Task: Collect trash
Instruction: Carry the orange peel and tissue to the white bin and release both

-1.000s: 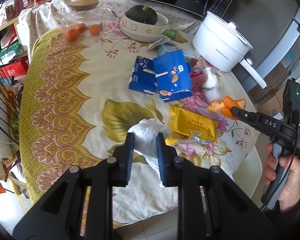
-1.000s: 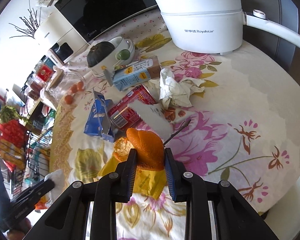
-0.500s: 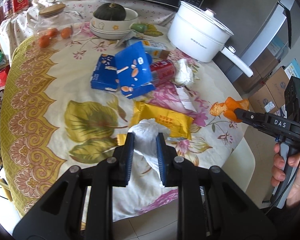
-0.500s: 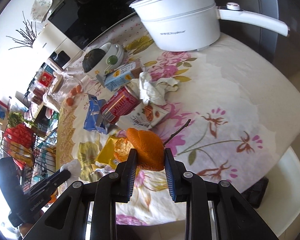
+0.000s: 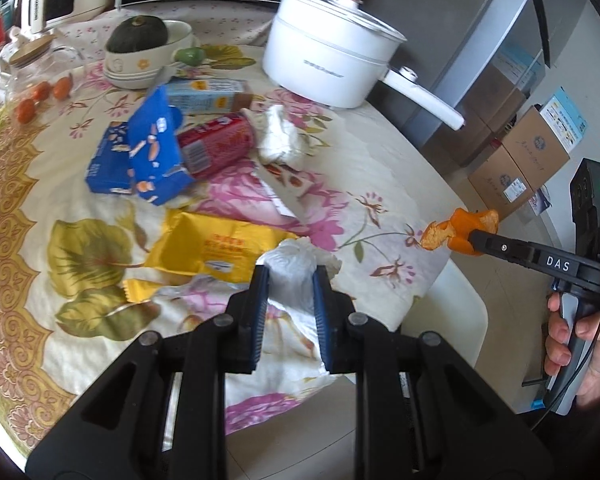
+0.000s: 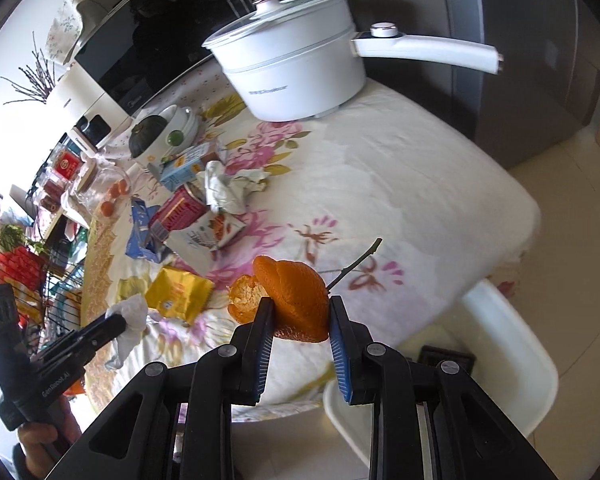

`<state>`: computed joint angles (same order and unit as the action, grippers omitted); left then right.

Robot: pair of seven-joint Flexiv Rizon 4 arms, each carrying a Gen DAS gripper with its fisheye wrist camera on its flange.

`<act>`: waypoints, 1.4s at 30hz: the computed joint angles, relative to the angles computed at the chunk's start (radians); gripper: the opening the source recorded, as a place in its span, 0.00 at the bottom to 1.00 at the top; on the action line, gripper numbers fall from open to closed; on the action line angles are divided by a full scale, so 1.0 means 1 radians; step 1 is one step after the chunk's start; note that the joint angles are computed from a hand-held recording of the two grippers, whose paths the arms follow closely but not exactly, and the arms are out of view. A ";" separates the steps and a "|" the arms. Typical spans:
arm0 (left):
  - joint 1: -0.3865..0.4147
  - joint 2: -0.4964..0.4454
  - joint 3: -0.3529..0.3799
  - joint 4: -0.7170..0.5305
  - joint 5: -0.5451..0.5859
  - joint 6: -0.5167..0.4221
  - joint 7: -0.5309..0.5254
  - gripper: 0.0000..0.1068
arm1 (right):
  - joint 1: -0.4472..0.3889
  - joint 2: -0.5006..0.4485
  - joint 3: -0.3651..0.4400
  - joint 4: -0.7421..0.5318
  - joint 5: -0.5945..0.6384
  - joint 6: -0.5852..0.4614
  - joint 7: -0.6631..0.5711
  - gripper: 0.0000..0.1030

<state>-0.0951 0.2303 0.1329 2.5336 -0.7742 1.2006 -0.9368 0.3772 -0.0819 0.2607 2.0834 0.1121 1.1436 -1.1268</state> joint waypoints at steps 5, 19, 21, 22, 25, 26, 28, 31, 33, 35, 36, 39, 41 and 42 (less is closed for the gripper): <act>-0.042 -0.014 -0.032 0.000 -0.014 0.022 0.005 0.22 | -0.030 0.054 -0.016 0.054 0.005 -0.030 -0.017 0.27; -0.224 -0.079 -0.115 0.008 -0.169 0.106 0.122 0.22 | -0.067 0.159 -0.046 0.188 -0.026 -0.111 -0.064 0.27; -0.252 -0.091 -0.127 0.003 -0.216 0.115 0.157 0.22 | -0.071 0.175 -0.050 0.203 -0.025 -0.118 -0.074 0.27; -0.263 -0.097 -0.133 0.000 -0.237 0.116 0.173 0.22 | -0.073 0.182 -0.052 0.210 -0.026 -0.119 -0.076 0.27; -0.275 -0.113 -0.149 -0.008 -0.257 0.116 0.188 0.22 | -0.080 0.200 -0.059 0.225 -0.023 -0.123 -0.086 0.27; -0.279 -0.121 -0.155 -0.011 -0.260 0.119 0.191 0.22 | -0.082 0.203 -0.061 0.229 -0.022 -0.123 -0.086 0.28; -0.282 -0.134 -0.164 -0.017 -0.259 0.123 0.193 0.22 | -0.085 0.209 -0.065 0.231 -0.019 -0.129 -0.087 0.28; -0.291 -0.149 -0.176 -0.025 -0.277 0.133 0.204 0.22 | -0.091 0.217 -0.069 0.235 -0.018 -0.133 -0.086 0.28; -0.300 -0.160 -0.184 -0.031 -0.304 0.141 0.225 0.22 | -0.091 0.219 -0.071 0.235 -0.016 -0.135 -0.090 0.28; -0.306 -0.169 -0.191 -0.037 -0.327 0.150 0.249 0.22 | -0.091 0.218 -0.071 0.233 -0.017 -0.136 -0.092 0.28; -0.308 -0.175 -0.195 -0.041 -0.332 0.156 0.254 0.23 | -0.090 0.219 -0.070 0.234 -0.020 -0.137 -0.097 0.28; -0.326 -0.177 -0.205 -0.055 -0.420 0.170 0.324 0.23 | -0.095 0.225 -0.066 0.244 -0.045 -0.141 -0.085 0.28; -0.338 -0.176 -0.211 -0.063 -0.478 0.179 0.375 0.26 | -0.098 0.228 -0.066 0.250 -0.051 -0.149 -0.074 0.28; -0.336 -0.175 -0.210 -0.065 -0.477 0.172 0.383 0.35 | -0.100 0.231 -0.067 0.253 -0.054 -0.151 -0.069 0.28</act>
